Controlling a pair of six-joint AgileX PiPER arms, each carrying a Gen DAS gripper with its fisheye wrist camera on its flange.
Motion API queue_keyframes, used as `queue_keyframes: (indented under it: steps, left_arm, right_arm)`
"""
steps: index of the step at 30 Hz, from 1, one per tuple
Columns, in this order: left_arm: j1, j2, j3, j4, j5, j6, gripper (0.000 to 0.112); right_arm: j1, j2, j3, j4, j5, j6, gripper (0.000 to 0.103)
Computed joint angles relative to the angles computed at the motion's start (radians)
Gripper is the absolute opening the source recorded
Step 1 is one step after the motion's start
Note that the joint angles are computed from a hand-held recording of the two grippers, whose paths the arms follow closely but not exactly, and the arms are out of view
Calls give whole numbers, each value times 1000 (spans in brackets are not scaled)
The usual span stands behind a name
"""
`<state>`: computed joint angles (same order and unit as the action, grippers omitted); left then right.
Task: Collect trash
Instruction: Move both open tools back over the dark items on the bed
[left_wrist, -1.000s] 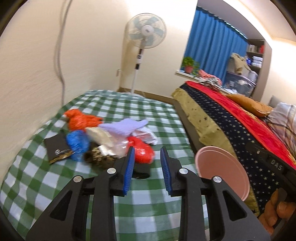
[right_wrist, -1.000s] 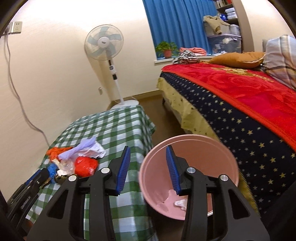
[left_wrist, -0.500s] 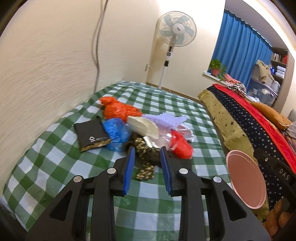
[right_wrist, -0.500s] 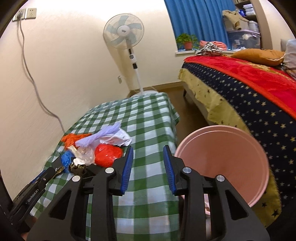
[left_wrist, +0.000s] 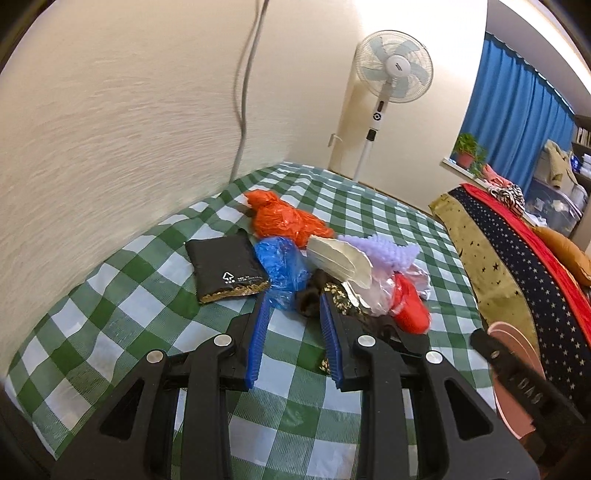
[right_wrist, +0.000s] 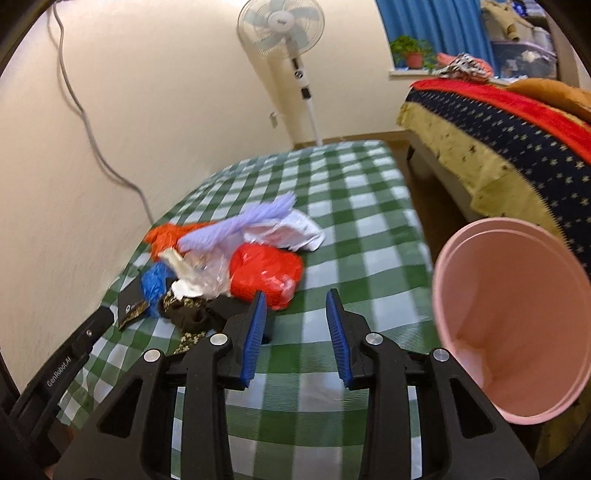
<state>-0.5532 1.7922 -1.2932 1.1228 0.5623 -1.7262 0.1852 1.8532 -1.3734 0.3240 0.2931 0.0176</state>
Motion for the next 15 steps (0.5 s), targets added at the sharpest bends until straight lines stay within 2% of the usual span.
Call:
queue_keyframes:
  steps: [4, 11, 14, 15]
  left_arm:
    - [11, 23, -19, -22, -31, 31, 28]
    - [36, 61, -40, -51, -101, 65, 28]
    - [46, 79, -51, -73, -126, 74, 28]
    - [48, 85, -55, -78, -136, 72, 28]
  right_arm:
    - [4, 73, -73, 71, 61, -54, 40]
    - [-11, 169, -179, 184, 184, -116, 40]
    - [-16, 186, -187, 237, 204, -166, 34]
    - [-15, 187, -186, 245, 204, -177, 28]
